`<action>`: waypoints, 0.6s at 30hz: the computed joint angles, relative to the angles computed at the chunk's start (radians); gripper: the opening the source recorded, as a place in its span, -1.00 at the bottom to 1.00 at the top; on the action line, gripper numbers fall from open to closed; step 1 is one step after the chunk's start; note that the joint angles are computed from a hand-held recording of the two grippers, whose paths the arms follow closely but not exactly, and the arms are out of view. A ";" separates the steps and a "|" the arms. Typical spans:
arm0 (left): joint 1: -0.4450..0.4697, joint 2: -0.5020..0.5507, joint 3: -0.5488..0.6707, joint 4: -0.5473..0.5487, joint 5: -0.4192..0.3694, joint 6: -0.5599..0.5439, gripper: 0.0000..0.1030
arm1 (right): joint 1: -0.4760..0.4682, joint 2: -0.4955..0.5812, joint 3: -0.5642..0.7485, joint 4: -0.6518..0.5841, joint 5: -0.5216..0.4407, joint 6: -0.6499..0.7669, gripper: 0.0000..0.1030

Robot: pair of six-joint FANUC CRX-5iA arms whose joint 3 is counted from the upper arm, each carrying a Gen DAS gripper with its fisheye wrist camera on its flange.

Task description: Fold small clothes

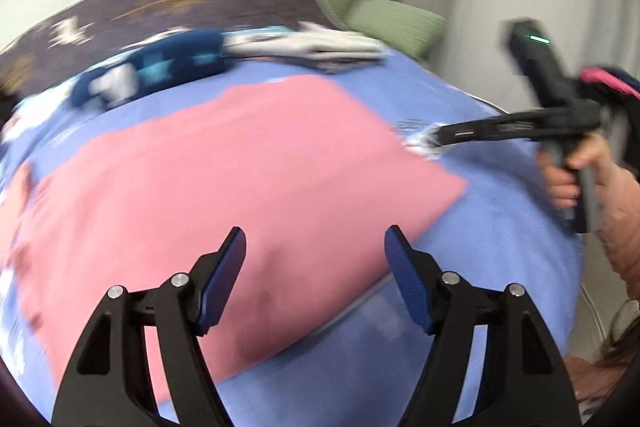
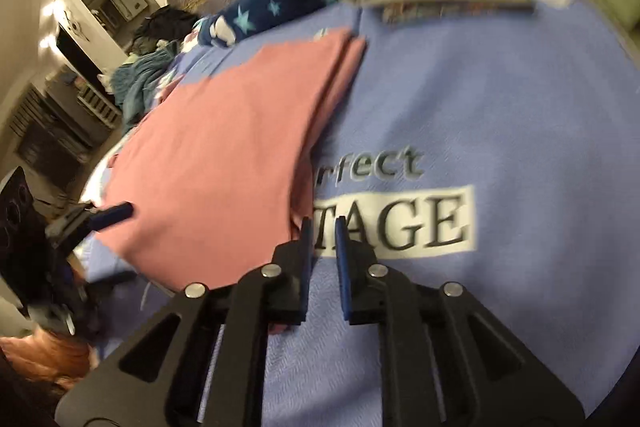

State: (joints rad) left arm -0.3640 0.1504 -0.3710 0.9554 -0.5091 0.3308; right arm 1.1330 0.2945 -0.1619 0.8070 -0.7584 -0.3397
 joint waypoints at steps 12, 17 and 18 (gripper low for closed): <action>0.157 -0.109 -0.132 0.102 0.100 0.059 0.40 | 0.120 0.332 0.534 0.066 -0.308 0.484 -0.02; 0.211 -0.105 -0.151 0.161 0.094 0.031 0.40 | 0.137 0.554 0.853 0.081 -0.380 0.746 0.17; 0.219 -0.098 -0.152 0.195 0.096 0.006 0.40 | 0.135 0.605 0.940 0.060 -0.399 0.808 0.17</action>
